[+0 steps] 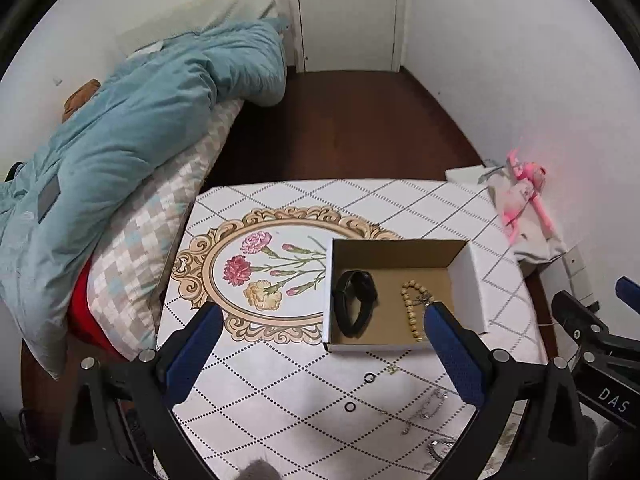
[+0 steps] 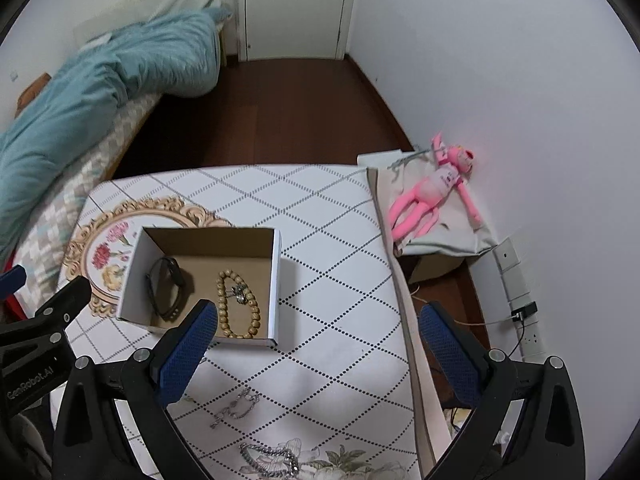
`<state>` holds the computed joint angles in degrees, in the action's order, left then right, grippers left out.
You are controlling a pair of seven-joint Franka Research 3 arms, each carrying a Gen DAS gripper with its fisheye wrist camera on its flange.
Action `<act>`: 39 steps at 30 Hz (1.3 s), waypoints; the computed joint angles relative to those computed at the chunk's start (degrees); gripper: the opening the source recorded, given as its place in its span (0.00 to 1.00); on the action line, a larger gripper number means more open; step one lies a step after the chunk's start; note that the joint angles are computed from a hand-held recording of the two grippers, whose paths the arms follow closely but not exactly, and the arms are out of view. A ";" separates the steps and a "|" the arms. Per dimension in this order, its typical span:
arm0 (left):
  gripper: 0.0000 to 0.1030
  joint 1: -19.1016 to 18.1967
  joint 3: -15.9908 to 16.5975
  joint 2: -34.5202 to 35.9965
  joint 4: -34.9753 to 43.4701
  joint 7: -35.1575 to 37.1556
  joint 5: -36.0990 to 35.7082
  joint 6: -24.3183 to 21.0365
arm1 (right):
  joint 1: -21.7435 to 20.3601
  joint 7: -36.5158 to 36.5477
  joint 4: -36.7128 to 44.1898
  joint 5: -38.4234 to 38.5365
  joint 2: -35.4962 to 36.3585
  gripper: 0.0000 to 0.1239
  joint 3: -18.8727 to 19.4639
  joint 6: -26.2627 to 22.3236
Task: Organize jewelry
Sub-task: 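Open both tools inside the box and lift them back toward the jewelry, then grasp a small gold earring with the left tool while the right tool grasps a silver chain bracelet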
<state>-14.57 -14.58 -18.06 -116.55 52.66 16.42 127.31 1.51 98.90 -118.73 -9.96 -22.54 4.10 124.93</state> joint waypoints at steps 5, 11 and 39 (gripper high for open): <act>1.00 -0.27 -0.03 -3.35 -0.78 -0.15 -0.32 0.12 | 0.27 -0.10 -0.33 1.65 -3.74 0.83 -0.20 -0.13; 1.00 -0.50 -0.24 -6.93 -2.41 -0.86 -0.71 -0.17 | 0.23 -0.56 -1.62 4.43 -8.07 0.83 -0.09 -0.24; 0.94 -5.15 -0.39 -9.19 -24.25 -6.38 -3.73 0.77 | -1.04 -3.73 -32.80 10.24 -18.78 0.23 0.58 -1.85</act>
<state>-19.71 -14.97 -27.25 -140.80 46.28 12.68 128.08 0.48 95.18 -151.54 0.28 -41.33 4.69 123.08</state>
